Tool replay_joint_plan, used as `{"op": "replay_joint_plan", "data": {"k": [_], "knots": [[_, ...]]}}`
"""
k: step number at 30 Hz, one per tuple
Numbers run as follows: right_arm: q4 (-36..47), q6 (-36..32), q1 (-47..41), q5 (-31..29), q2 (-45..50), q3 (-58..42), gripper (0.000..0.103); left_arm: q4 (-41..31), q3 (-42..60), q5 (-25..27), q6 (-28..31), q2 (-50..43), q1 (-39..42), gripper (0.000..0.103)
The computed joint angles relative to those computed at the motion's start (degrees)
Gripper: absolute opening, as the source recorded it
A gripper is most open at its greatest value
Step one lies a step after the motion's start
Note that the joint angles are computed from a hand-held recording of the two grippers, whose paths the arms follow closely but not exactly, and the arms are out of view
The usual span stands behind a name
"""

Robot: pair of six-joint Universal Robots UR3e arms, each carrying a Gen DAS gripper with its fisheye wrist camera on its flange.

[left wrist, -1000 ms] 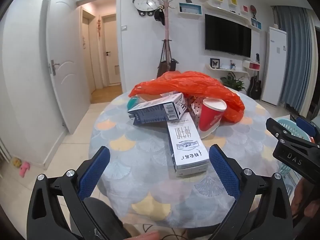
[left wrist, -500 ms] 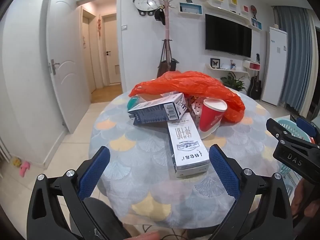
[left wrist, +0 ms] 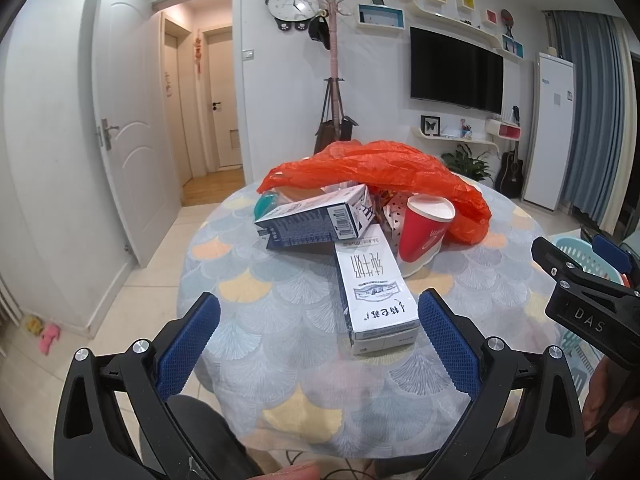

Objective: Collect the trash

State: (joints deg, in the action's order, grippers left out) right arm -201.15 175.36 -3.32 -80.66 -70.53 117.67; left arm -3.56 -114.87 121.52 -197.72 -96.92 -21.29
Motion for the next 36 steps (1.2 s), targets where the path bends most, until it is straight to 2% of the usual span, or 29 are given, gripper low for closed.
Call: {"op": "replay_joint_plan", "data": {"k": [36], "knots": [[-0.51,-0.09,-0.20,0.24,1.13,0.09,0.096,0.31,0.42,0.04,-0.38,-1.53,-0.59,0.096]]}}
